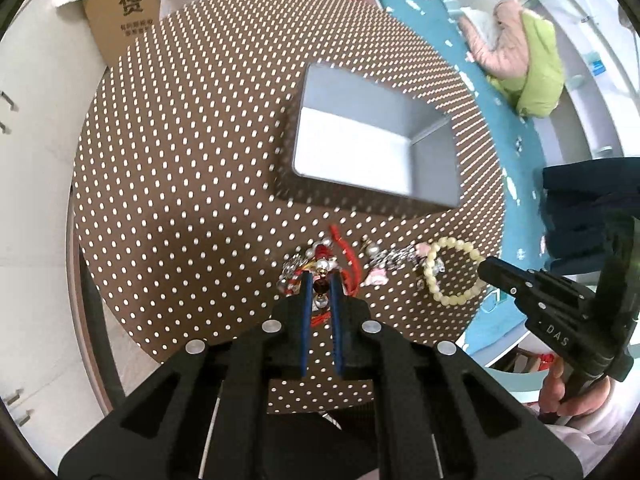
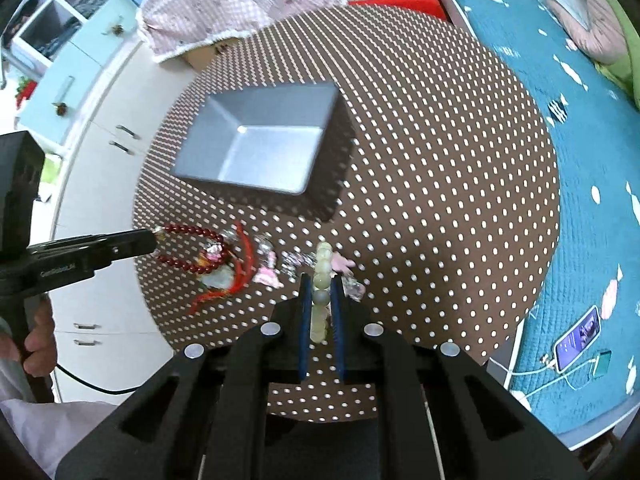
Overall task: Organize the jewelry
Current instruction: 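Grasp the dark red bead bracelet with the left tool while the right tool grasps the pale green bead bracelet, then carry both bracelets into the silver tray and open both tools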
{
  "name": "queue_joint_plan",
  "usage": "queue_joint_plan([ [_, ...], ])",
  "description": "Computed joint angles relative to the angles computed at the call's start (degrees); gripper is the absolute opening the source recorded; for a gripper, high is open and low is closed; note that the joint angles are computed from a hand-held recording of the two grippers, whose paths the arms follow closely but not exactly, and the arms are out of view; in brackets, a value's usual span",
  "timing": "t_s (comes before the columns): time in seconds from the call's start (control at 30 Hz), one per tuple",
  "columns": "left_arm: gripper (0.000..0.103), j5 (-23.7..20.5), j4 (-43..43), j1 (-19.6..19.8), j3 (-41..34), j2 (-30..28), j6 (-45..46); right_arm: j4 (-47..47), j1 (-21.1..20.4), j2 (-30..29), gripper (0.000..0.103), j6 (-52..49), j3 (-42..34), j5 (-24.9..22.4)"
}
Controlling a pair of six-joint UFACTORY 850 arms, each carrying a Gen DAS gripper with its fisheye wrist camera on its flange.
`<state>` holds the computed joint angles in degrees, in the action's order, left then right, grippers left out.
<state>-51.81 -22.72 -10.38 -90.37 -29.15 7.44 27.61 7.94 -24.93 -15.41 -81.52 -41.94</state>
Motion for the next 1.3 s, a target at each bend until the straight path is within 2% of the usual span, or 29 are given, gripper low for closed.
queue_joint_plan([
  [0.4, 0.008, 0.79, -3.19, 2.24, -3.68, 1.29, 3.83, 4.49, -0.07, 1.43, 0.008, -1.83, -3.17, 0.26],
  [0.67, 0.008, 1.97, -4.71, 1.74, -8.21, 0.04, 6.52, 8.32, -0.19, -0.93, 0.008, -5.50, -8.32, -0.04],
  [0.83, 0.008, 1.30, -5.15, 1.07, -13.05, -3.59, 6.67, 9.10, 0.77, -4.21, 0.008, -7.44, -12.85, -0.59],
  [1.07, 0.008, -1.42, -2.86, -0.14, -19.25, -10.07, 4.55, 5.84, 1.70, -9.55, 0.009, -4.64, -17.42, -2.98],
  [1.3, 0.009, -5.70, 0.29, -0.63, -24.36, -16.20, 0.91, 4.70, 1.84, -12.65, 0.010, -3.01, -20.01, -6.05],
])
